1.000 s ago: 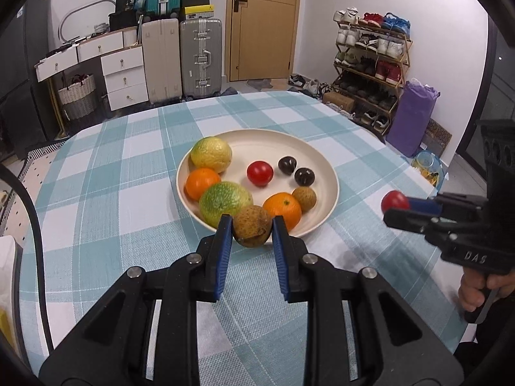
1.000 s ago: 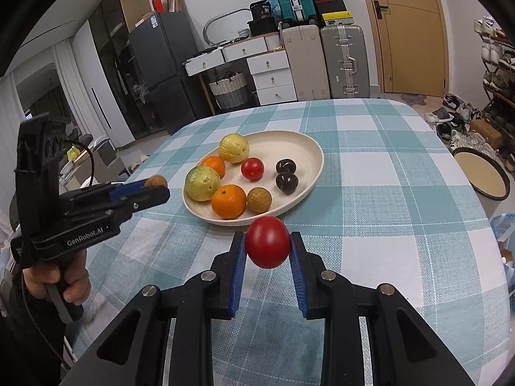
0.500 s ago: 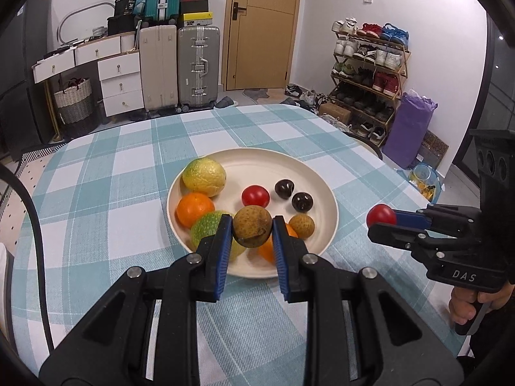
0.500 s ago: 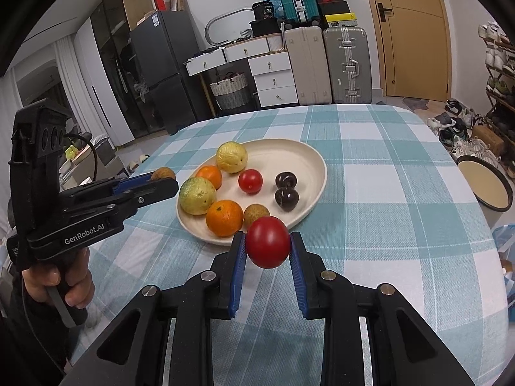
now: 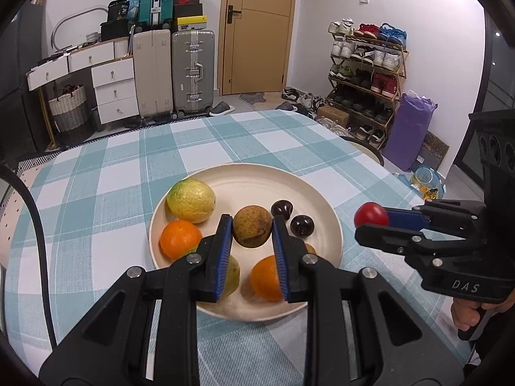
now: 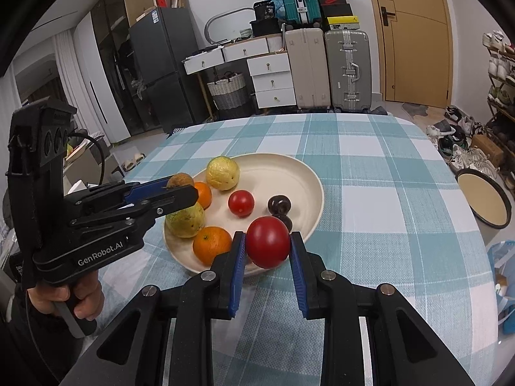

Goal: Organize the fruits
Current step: 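Carry the brown fruit with the left gripper while the right carries the tomato over the plate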

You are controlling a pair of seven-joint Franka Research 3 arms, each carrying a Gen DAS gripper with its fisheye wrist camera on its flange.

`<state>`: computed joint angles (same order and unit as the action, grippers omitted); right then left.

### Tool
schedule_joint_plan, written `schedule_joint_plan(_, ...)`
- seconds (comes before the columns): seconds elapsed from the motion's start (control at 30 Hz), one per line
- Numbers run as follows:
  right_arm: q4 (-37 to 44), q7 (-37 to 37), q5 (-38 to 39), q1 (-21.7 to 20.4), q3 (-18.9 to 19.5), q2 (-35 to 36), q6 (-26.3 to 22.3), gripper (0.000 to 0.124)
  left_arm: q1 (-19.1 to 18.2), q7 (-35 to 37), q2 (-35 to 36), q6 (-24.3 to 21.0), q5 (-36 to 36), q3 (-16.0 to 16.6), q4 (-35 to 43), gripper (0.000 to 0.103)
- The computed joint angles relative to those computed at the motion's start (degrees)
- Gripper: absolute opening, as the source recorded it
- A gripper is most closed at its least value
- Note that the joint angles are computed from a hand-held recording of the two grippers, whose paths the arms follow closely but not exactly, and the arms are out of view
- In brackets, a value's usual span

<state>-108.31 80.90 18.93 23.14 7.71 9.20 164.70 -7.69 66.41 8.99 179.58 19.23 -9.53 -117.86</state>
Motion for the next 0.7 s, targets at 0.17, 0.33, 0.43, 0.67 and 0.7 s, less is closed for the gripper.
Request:
schedule_joint_plan(0.17,2.59,-1.03,0.82,-0.25,0.32,2.32,-1.56,0.027,1.07,1.34,1.63,-0.09,-1.71,-1.32,1.13,0.022)
schedule_joint_plan(0.33,4.29,-0.11,-0.81,0.22,-0.37,4.03,-2.82,0.027,2.36,3.11,2.58,-0.12,-3.96,-2.67,1.27,0.022)
schedule_joint_plan(0.43,4.64,-0.14,-1.24,0.23,-0.39,4.65,-2.51,0.027,3.34,4.48,3.04,-0.30,-5.44,-3.72,1.46,0.022)
schedule_joint_plan(0.67,6.13,1.80,-2.78,0.75,-0.92,6.19,-3.03,0.027,0.52,2.50,3.56,-0.41,-2.76,-0.65,2.06,0.022)
schedule_joint_plan(0.7,6.11,1.71,-2.76,0.68,-0.82,6.21,-2.97,0.027,0.26,2.12,3.54,-0.49,-2.43,-0.34,2.09,0.022)
